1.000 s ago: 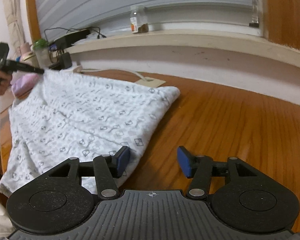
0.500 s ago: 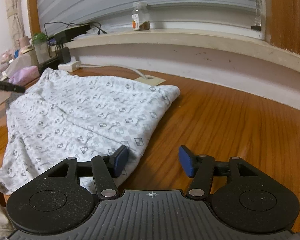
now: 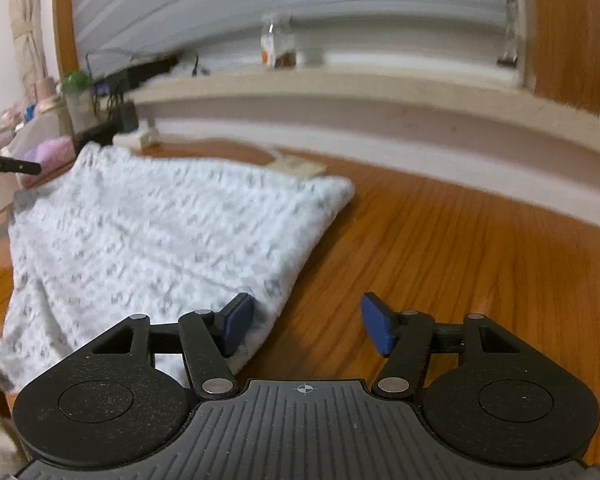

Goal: Fold clothes

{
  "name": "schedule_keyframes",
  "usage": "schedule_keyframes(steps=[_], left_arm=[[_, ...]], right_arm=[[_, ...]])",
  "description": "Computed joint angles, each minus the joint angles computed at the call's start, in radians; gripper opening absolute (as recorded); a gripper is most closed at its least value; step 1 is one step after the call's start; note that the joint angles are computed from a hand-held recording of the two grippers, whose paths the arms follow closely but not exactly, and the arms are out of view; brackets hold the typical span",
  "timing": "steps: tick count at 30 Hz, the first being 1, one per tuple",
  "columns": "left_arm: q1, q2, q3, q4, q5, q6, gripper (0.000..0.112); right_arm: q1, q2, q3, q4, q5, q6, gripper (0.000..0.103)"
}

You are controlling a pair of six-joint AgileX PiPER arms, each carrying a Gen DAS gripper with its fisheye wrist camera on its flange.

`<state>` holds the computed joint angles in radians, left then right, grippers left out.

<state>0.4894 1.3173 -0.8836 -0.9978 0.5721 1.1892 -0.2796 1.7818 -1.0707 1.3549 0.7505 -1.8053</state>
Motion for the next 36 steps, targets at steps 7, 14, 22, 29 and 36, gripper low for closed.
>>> schedule_keyframes(steps=[7,14,22,29,36], left_arm=[[-0.261,0.150,-0.126,0.091,-0.131,-0.122,0.028],[-0.403,0.275,-0.214,0.181,-0.179,-0.235,0.028],[-0.609,0.457,-0.434,0.258,-0.165,-0.340,0.028],[-0.773,0.725,-0.819,0.456,-0.054,-0.607,0.046],[-0.869,0.992,-1.260,0.670,0.156,-0.805,0.059]], right_arm=[[0.130,-0.003,-0.048,0.024,-0.039,0.027,0.038],[0.207,0.025,-0.131,-0.068,-0.126,0.146,0.038],[0.068,-0.136,0.093,-0.090,-0.030,0.047,0.038],[-0.011,-0.246,0.231,-0.123,0.042,0.034,0.039],[-0.007,-0.234,0.258,-0.092,0.011,0.035,0.049]])
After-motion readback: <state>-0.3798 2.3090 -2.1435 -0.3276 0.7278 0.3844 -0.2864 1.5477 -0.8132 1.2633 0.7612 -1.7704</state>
